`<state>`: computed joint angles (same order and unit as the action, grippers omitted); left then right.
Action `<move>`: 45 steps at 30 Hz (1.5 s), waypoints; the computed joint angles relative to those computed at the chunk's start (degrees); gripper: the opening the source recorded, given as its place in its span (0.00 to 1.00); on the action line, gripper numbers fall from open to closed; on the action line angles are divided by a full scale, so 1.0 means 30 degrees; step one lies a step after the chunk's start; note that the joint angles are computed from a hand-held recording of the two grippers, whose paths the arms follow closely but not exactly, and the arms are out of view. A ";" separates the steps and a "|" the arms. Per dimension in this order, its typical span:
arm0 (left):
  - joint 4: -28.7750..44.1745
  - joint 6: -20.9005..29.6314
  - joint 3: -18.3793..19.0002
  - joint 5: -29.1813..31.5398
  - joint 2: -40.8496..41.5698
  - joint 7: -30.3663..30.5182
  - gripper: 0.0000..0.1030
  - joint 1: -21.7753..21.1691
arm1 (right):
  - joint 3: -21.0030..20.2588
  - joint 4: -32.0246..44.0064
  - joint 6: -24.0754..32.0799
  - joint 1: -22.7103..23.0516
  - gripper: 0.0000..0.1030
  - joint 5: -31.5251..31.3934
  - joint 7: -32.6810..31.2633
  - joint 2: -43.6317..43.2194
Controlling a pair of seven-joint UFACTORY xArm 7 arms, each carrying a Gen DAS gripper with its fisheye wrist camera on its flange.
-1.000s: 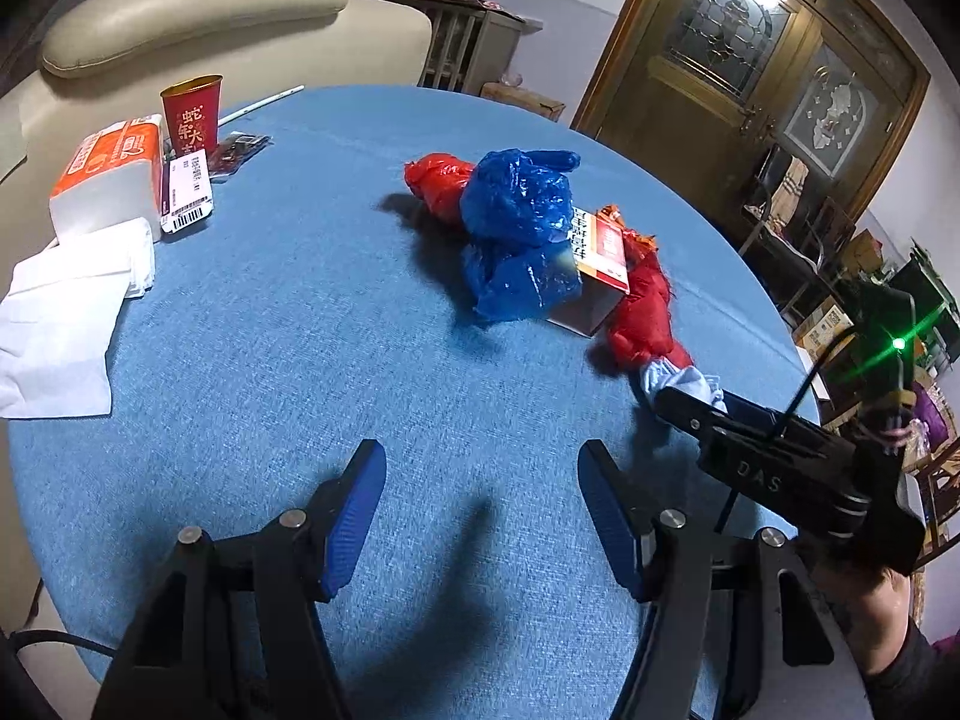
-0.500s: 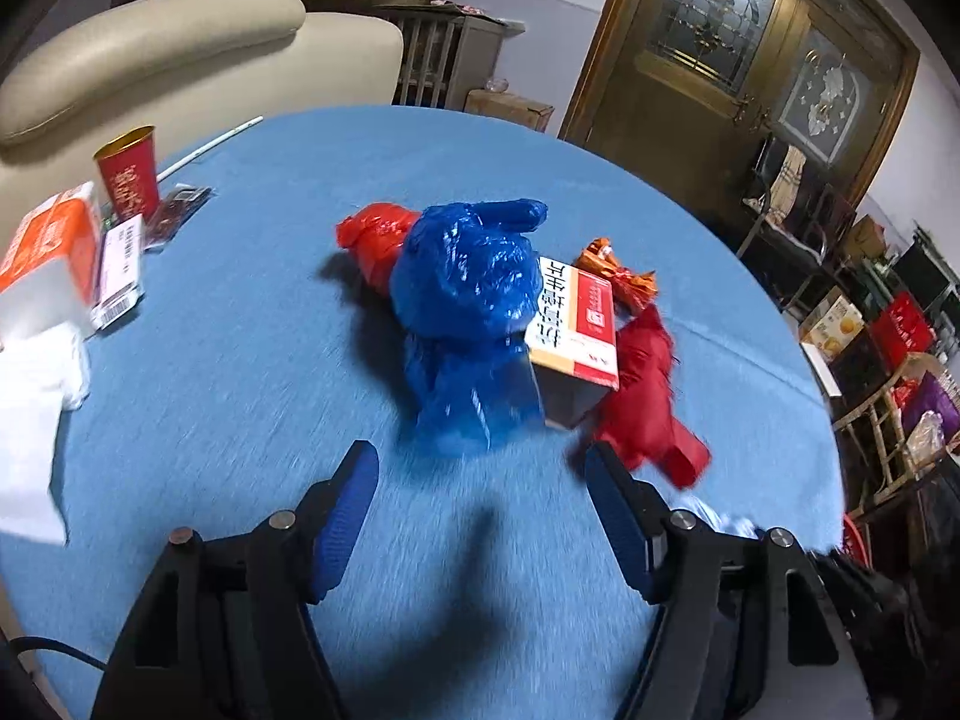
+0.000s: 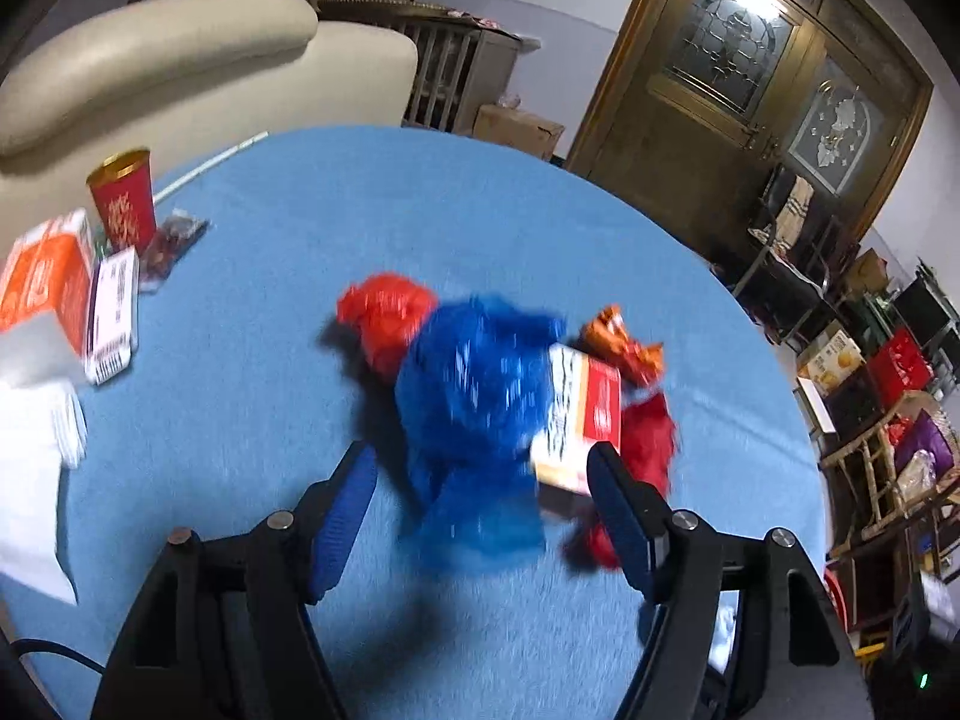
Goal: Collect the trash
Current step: 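Grasp the blue plastic bag with the left gripper while the right gripper holds the knotted bag, then carry the blue bag and knotted bag over the red wastebasket with both grippers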
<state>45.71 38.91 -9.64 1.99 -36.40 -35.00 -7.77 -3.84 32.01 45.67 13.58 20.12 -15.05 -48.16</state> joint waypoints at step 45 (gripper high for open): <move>-0.3183 0.1778 -0.0456 -0.1084 -0.6007 -0.0507 0.48 -0.0782 | -0.0276 -0.0309 0.1207 -0.0433 0.53 -0.0188 0.1009 -0.2611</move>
<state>36.16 44.24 -11.01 -1.26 -54.42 -36.52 -10.11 -4.66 31.09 49.29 12.28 19.55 -12.02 -55.99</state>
